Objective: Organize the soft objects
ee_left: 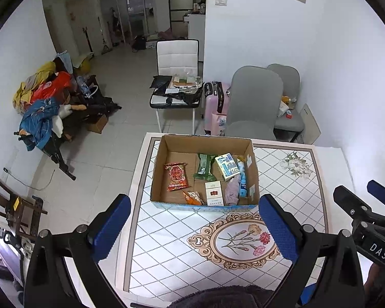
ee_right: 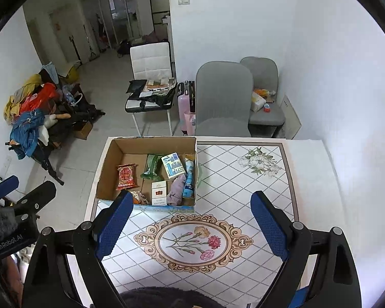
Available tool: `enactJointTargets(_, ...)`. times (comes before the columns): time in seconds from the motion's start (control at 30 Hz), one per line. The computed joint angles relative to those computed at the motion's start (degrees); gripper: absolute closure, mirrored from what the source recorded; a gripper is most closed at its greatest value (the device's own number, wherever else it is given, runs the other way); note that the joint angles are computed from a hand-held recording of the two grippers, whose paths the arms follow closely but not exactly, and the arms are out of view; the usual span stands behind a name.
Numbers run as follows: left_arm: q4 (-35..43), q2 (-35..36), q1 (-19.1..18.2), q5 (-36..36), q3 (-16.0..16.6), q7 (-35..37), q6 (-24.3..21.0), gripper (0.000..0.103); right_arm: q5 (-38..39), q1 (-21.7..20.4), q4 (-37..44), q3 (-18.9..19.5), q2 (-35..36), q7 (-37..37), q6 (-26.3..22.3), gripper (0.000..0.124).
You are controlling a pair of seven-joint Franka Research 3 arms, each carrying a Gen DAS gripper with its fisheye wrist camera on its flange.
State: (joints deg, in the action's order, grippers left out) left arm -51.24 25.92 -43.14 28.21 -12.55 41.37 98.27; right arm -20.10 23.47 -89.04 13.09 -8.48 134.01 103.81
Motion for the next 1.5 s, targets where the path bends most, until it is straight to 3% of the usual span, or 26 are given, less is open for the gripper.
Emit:
enactJointTargets(0.8,-7.7,-4.5,1.9,0.0,-2.1,-1.1,1.1,0.001,-2.5,1.8,2.1,0.5,1.3,0.6,-5.0,0.029)
enactJointTargets(1.5,-4.7,-2.8,1.4,-0.7,-1.6,-0.2,-0.1,0.001,-2.8,1.9,1.0,0.9,0.5,1.8,-5.1,0.029)
